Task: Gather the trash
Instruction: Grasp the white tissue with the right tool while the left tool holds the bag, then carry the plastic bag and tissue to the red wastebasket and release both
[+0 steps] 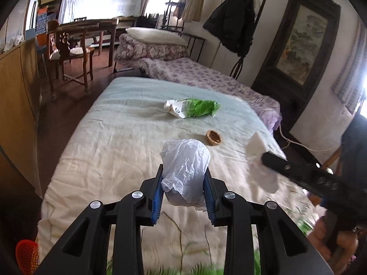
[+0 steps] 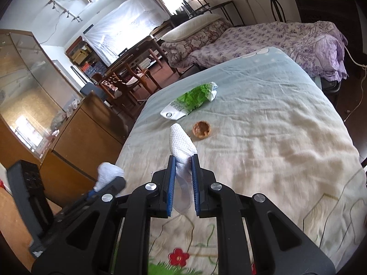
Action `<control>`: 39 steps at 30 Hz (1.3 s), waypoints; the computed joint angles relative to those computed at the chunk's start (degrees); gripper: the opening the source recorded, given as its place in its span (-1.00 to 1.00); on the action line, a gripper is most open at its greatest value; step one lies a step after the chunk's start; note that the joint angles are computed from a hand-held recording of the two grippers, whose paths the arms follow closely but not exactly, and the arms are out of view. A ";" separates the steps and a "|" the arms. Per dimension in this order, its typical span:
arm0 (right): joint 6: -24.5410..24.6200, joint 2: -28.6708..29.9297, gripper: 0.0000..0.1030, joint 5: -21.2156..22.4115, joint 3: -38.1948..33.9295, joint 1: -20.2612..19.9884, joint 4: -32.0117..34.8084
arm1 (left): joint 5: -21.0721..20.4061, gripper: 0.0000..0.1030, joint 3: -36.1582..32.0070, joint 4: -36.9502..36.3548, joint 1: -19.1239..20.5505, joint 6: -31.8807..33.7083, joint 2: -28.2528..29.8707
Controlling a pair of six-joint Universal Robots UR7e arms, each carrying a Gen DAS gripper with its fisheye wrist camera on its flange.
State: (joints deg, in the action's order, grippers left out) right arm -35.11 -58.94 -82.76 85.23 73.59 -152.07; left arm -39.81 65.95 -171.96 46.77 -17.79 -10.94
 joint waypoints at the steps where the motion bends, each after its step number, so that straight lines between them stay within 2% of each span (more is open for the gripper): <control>1: -0.42 -0.46 -0.70 0.10 0.76 -0.14 -0.30 | 0.45 -0.40 1.06 -0.74 -0.44 0.10 -0.52; 7: -3.43 -3.39 -0.69 1.22 5.98 -1.12 -3.49 | 4.10 -0.39 10.61 -6.39 -3.75 -0.92 -5.87; 10: -4.01 -5.03 -0.69 2.82 8.35 -2.03 -4.02 | 7.44 -0.39 16.12 -8.83 -5.46 -1.78 -9.01; 16: -4.81 -8.16 -0.69 3.88 12.27 -2.74 -2.84 | 13.27 -0.39 27.88 -10.13 -8.67 -7.64 -16.33; 21: -6.60 -10.94 -0.69 5.31 15.60 -2.30 -2.54 | 18.40 -0.39 37.55 -5.43 -10.94 -16.52 -22.77; 27: -9.48 -14.39 -0.69 7.63 19.47 -0.72 -0.76 | 22.24 -0.39 48.45 7.12 -12.30 -34.59 -30.82; 31: -12.01 -15.92 -0.69 7.82 22.44 0.82 -0.56 | 22.05 -0.39 54.28 16.50 -12.09 -47.00 -35.89; 37: -15.27 -16.53 -0.69 5.71 26.22 3.54 0.04 | 19.52 -0.38 60.88 21.01 -9.71 -57.15 -39.63; 38: -15.46 -16.56 -0.69 5.39 26.63 3.89 0.07 | 18.74 -0.34 62.12 21.00 -9.25 -58.73 -40.07; 39: -15.88 -16.51 -0.69 4.82 27.18 4.43 0.30 | 17.98 -0.20 63.35 21.11 -8.78 -60.38 -40.55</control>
State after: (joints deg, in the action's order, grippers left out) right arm -50.99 -75.44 -77.94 112.41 78.02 -151.78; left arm -21.83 129.30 -150.85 37.99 -78.17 -51.48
